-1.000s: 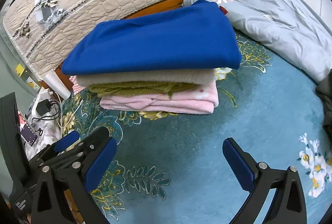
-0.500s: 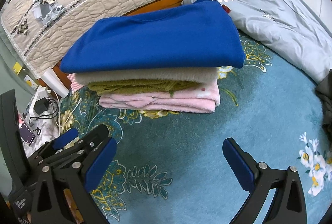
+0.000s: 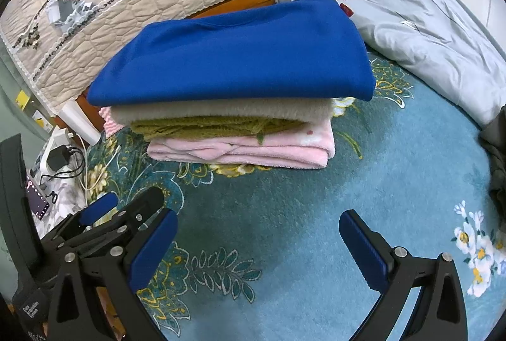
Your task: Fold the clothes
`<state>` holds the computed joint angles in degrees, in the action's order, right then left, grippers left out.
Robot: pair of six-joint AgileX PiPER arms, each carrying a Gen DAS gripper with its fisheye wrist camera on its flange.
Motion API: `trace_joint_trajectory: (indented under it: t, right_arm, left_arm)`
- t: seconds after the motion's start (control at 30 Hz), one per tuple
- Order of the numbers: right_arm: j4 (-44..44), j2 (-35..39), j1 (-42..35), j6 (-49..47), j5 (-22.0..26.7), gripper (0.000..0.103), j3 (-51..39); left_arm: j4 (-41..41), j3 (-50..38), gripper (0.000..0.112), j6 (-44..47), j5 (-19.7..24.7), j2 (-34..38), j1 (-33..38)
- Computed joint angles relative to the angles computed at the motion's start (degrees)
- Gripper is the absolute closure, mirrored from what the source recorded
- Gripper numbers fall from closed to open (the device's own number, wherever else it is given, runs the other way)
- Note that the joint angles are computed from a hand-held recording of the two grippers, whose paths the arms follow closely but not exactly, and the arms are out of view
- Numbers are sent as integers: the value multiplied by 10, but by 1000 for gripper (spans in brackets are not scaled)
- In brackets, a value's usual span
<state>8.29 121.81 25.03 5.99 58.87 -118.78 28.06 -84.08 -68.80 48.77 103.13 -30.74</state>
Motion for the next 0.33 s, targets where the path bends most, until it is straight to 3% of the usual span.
trace_joint_trajectory:
  t: [0.33]
  right_arm:
    - [0, 0, -1, 4, -3, 0, 2]
  left_arm:
    - [2, -5, 23, 5, 1, 5, 2]
